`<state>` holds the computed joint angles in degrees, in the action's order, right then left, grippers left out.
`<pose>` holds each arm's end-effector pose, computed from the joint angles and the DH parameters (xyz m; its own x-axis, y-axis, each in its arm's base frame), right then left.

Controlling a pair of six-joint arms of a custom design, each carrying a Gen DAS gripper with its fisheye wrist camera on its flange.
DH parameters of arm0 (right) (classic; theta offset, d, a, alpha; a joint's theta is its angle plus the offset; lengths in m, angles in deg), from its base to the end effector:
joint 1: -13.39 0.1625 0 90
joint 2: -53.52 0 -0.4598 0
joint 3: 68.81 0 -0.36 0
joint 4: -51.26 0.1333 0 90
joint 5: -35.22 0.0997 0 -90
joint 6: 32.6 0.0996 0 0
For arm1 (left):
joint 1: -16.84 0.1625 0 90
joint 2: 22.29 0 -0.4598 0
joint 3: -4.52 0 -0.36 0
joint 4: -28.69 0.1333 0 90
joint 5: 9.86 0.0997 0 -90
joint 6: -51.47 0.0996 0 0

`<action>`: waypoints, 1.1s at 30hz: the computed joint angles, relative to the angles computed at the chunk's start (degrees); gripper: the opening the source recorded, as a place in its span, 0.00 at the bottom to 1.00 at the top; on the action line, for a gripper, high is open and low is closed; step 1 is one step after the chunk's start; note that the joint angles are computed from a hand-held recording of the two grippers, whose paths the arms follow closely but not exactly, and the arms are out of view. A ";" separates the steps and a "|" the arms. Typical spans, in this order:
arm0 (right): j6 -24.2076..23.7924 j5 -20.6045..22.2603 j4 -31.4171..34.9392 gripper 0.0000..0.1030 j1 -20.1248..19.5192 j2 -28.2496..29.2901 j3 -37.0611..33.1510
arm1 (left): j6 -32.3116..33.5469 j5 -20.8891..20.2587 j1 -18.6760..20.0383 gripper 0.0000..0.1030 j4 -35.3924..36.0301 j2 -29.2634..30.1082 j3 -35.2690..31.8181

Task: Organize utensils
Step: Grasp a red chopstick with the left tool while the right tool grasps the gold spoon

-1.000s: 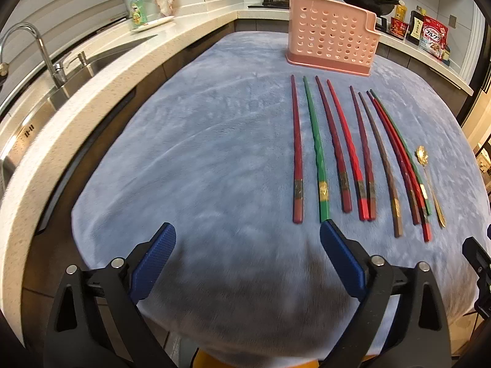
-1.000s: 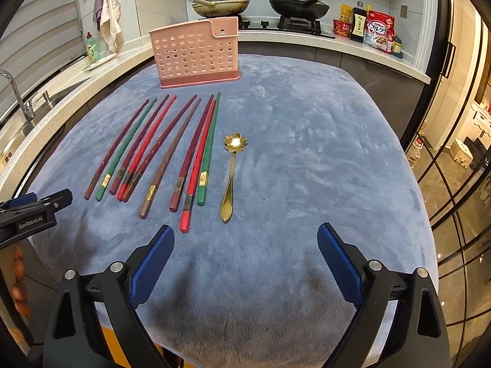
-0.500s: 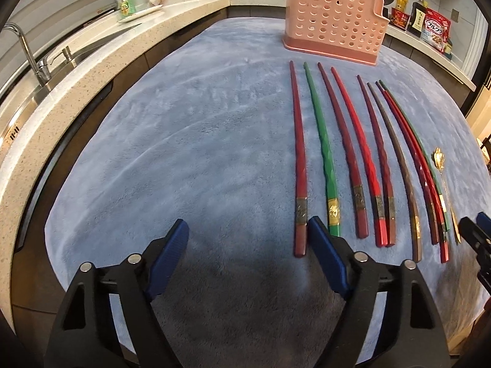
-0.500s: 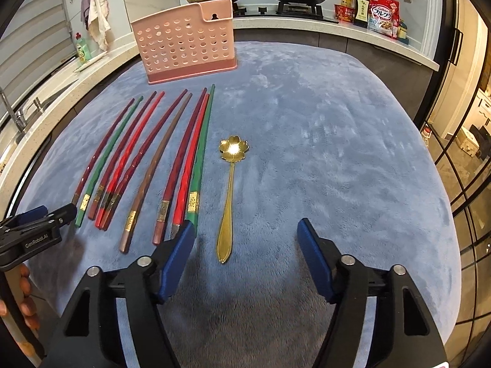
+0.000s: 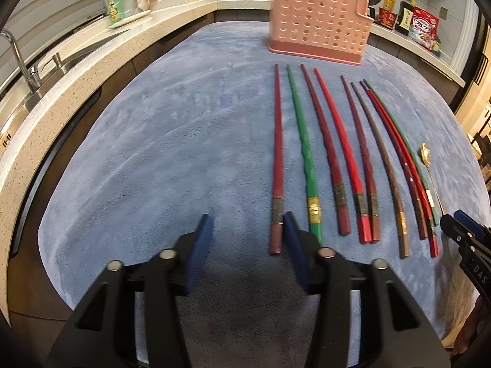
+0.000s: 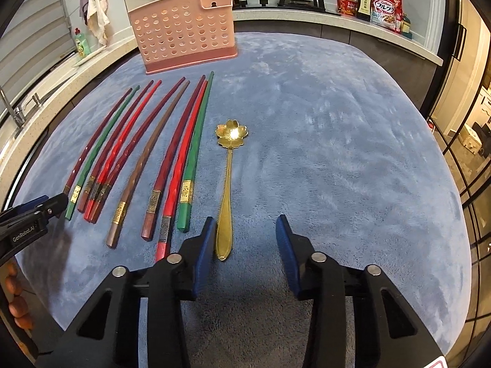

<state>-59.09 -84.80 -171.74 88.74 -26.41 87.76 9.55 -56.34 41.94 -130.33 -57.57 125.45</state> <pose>0.0073 -0.3023 0.3002 -0.7180 0.3176 0.6194 -0.2013 0.7571 -0.6215 -0.3468 -0.3854 -0.0286 -0.6758 0.2793 -0.6821 0.5594 0.7970 -0.2279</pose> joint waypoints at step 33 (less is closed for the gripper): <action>1.91 0.14 17.72 0.02 8.44 -19.45 -2.53 | -3.23 0.73 -4.09 0.08 4.14 -8.39 -0.73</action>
